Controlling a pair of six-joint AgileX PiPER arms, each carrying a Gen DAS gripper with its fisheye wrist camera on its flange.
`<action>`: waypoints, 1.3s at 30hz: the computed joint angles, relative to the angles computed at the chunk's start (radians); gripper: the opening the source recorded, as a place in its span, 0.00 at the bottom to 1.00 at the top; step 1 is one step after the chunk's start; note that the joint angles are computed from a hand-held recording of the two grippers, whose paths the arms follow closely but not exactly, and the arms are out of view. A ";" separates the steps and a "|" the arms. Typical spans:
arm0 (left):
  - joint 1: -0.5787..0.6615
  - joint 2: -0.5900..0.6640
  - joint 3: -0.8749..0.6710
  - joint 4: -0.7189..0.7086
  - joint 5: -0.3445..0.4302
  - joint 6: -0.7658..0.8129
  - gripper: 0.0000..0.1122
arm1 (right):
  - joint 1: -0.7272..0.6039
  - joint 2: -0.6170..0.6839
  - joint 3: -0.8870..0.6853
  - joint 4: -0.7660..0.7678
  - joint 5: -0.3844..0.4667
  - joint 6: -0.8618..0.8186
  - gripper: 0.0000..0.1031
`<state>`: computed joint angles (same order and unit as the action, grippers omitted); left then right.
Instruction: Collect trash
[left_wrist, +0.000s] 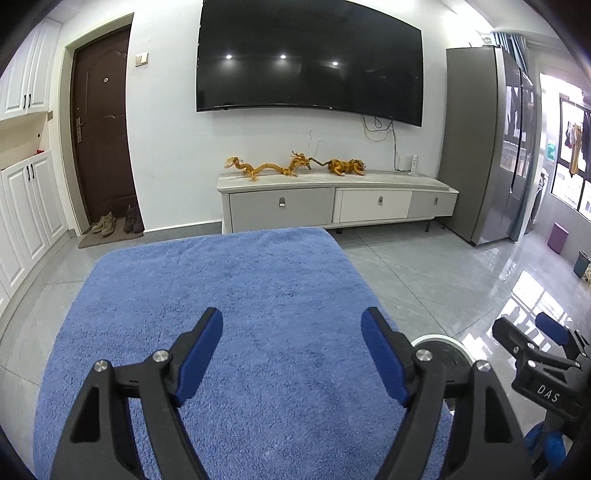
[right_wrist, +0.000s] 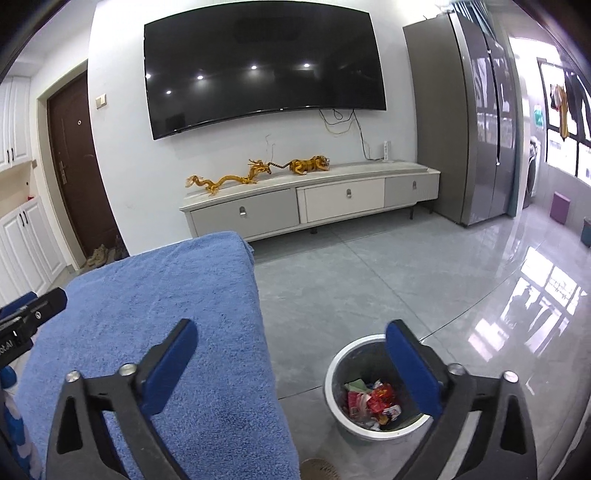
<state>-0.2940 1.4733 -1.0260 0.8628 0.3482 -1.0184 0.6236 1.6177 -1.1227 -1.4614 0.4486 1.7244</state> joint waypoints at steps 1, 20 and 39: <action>-0.008 -0.001 0.001 0.022 0.007 -0.021 0.68 | 0.006 0.001 0.003 -0.009 0.012 0.013 1.00; -0.030 0.013 0.022 0.172 0.034 -0.187 0.79 | 0.043 0.025 0.033 -0.080 0.099 0.120 1.00; -0.031 0.027 0.035 0.269 0.056 -0.287 0.83 | 0.054 0.028 0.043 -0.084 0.113 0.134 1.00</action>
